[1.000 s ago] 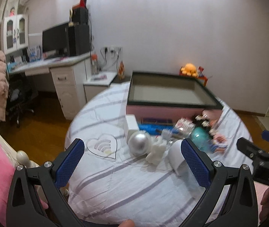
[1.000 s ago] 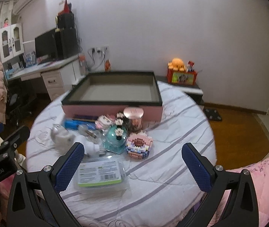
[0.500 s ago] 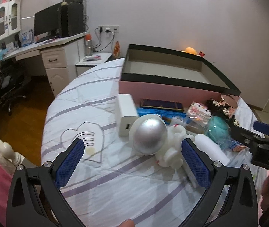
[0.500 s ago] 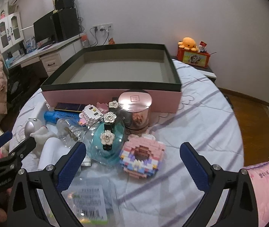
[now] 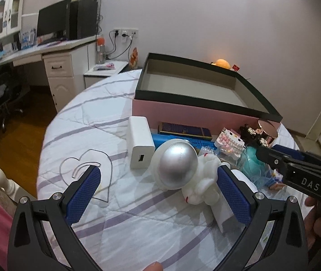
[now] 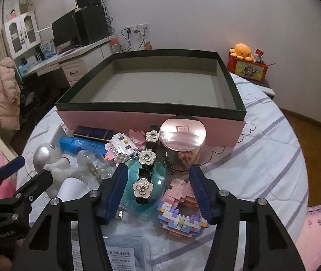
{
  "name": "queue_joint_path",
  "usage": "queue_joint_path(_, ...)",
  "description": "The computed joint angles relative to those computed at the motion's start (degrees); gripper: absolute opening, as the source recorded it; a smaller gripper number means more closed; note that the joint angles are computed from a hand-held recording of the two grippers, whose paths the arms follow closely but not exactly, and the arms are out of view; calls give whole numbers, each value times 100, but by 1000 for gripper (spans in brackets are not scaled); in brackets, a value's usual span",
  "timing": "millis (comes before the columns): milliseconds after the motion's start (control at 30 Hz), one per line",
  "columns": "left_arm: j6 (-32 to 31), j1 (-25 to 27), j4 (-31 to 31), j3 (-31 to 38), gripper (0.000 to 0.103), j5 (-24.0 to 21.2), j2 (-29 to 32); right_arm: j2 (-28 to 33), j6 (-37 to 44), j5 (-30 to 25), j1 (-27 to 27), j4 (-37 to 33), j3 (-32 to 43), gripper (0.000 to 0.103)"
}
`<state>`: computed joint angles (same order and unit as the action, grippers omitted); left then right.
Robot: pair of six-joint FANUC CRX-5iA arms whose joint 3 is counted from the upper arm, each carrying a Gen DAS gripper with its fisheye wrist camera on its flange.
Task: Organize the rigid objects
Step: 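Grasp the astronaut figure with the left tool while the right tool grasps the flower hair clip, then carry the astronaut and hair clip into the pink box and release both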
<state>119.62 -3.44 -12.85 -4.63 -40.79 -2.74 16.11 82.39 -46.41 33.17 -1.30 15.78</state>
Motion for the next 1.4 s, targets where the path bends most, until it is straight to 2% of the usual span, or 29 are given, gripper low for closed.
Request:
queue_joint_path(100, -213, 136, 387, -51, 103, 211, 114, 59, 276, -86, -64, -346, 162, 33)
queue_joint_path(133, -391, 193, 623, -59, 100, 207, 168, 67, 236, -89, -45, -301, 167, 30)
queue_joint_path(167, -663, 283, 998, -198, 95, 375, 157, 56, 193, -68, -20, -228, 138, 29)
queue_joint_path(200, -901, 342, 1310, -323, 92, 512, 138, 63, 223, -84, -28, -254, 162, 19)
queue_joint_path(233, -1113, 385, 1574, -413, 87, 606, 131, 78, 306, -146, -70, -401, 232, 15)
queue_joint_path(333, -1660, 447, 2124, -575, 70, 745, 113, 50, 365, -160, -100, -499, 222, 15)
queue_joint_path(400, -1508, 380, 1869, -405, 70, 597, 157, 15, 412, -161, -130, -600, 201, 15)
queue_joint_path(533, -1764, 481, 2203, -527, 66, 644, 99, -64, 513, -161, -168, -749, 144, 15)
queue_joint_path(667, -1657, 443, 1912, -486, 66, 582, 19, -173, 580, -120, -205, -860, 71, 15)
queue_joint_path(800, -1660, 446, 1904, -600, 66, 650, -136, -261, 637, -93, -234, -943, 14, 15)
queue_joint_path(1000, -1284, 369, 1300, -467, 66, 567, -406, -411, 647, 11, -222, -941, -79, 15)
queue_joint_path(1267, -840, 175, 386, 327, 66, 228, -287, -423, 881, 21, -218, -1041, 212, 15)
queue_joint_path(1400, -963, 174, 330, 700, 66, 242, -79, -234, 973, -70, -235, -1022, 610, 15)
